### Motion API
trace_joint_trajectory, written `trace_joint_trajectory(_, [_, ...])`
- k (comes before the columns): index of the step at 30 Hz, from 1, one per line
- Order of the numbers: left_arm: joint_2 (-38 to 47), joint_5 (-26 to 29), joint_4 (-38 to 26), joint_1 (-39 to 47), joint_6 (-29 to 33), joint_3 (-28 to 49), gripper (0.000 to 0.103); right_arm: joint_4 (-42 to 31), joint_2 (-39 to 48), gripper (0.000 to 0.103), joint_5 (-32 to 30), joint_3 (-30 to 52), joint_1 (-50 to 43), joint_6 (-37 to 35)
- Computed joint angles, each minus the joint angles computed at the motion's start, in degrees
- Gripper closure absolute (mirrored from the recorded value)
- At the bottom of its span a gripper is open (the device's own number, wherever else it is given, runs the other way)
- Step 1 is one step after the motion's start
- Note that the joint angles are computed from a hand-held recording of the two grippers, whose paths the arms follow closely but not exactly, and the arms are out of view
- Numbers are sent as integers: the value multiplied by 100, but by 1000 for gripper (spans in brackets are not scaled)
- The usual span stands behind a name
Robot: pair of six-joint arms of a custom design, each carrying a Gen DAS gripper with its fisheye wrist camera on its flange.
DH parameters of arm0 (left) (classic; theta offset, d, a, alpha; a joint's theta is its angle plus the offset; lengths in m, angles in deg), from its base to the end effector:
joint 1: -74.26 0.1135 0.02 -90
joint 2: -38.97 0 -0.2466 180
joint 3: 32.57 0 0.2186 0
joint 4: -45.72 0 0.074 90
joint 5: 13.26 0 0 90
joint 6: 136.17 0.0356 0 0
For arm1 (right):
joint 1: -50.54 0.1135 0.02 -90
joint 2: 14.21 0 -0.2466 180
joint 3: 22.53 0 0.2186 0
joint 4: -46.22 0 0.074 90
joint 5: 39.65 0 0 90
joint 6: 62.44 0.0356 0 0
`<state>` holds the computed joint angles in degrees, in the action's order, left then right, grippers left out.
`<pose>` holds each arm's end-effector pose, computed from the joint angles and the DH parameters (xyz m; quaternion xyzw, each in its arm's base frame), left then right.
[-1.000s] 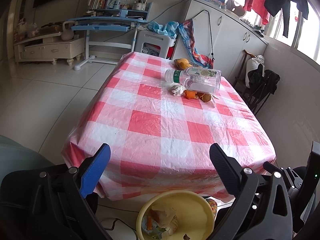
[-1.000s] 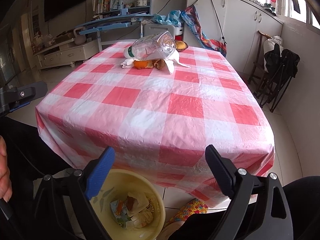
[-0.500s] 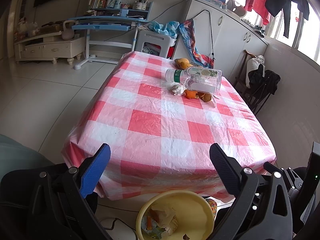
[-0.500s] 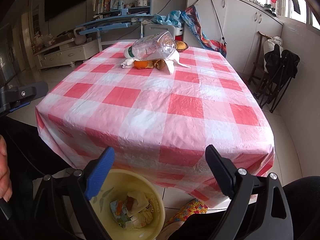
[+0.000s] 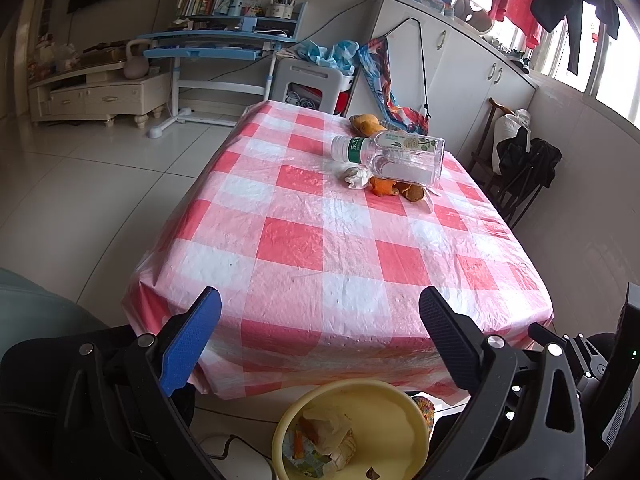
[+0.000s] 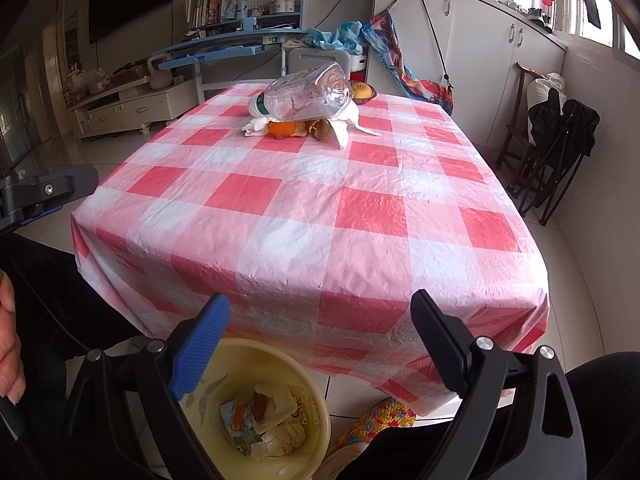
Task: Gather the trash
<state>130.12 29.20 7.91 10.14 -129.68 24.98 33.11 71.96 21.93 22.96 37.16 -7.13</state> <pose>0.1276 -0.2029 0.1462 -0.2163 0.8793 -0.0311 0.4232 0.2292 -0.0371 0.1321 -0.2453 0.8914 0.0904 0.3702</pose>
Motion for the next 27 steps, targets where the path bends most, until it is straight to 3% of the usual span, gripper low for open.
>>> trace_joint_trajectory(27, [21,26,78,17,4,-42,7,17,-19,15,-20,-7,-20,31])
